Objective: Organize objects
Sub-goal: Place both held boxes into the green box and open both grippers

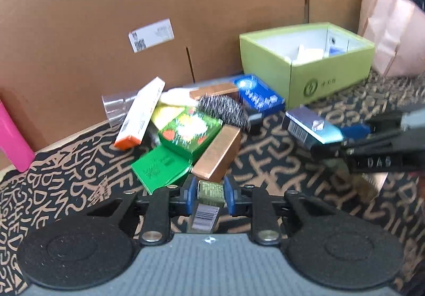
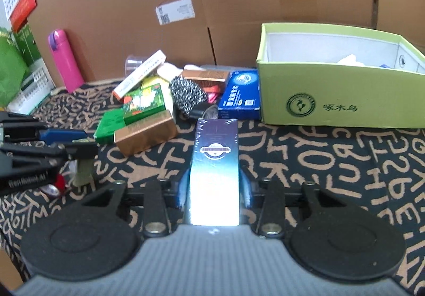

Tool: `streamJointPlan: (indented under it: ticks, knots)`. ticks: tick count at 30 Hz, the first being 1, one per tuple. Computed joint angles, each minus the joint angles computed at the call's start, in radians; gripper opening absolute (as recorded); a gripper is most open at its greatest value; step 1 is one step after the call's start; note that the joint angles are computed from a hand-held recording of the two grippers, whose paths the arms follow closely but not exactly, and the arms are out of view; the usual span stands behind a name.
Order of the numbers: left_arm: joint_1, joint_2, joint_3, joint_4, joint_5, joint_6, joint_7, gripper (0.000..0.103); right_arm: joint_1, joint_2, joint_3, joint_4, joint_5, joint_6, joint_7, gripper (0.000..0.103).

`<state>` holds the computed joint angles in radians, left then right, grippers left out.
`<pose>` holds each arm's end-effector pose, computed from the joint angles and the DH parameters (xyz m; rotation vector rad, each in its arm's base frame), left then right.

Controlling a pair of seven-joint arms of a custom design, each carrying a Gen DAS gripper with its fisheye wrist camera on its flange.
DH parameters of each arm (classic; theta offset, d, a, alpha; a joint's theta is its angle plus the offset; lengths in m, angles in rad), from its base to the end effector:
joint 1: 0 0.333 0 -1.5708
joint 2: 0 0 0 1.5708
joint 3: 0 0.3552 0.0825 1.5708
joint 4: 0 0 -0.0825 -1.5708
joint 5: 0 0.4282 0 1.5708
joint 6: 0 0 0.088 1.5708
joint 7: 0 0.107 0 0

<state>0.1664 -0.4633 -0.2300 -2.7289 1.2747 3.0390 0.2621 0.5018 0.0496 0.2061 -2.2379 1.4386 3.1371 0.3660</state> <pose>0.3971 -0.0973 0.4080 -1.6663 1.6769 -0.6118 0.4866 0.3012 0.4024 -1.9666 1.2051 -0.3090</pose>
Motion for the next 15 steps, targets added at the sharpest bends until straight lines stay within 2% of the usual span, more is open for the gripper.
streamJointPlan:
  ticks: [2, 5, 10, 13, 15]
  knots:
    - [-0.003, 0.008, -0.002, 0.019, -0.012, 0.013, -0.01, 0.024, -0.006, -0.014, -0.003, 0.004, 0.064, -0.014, -0.057, 0.039]
    - [0.007, 0.044, -0.042, 0.079, 0.019, 0.002, -0.05, 0.024, -0.011, -0.035, -0.017, 0.019, 0.158, -0.021, -0.151, 0.039]
    - [-0.006, 0.125, -0.051, 0.198, 0.134, 0.016, -0.173, 0.024, -0.025, -0.066, -0.039, 0.047, 0.256, -0.025, -0.253, 0.039]
    - [-0.031, 0.187, -0.049, 0.295, 0.218, 0.0, -0.245, 0.024, -0.044, -0.074, -0.055, 0.07, 0.213, -0.033, -0.215, 0.039]
    - [-0.056, 0.237, -0.039, 0.369, 0.239, -0.01, -0.261, 0.024, -0.057, -0.061, -0.063, 0.106, 0.195, -0.008, -0.209, 0.039]
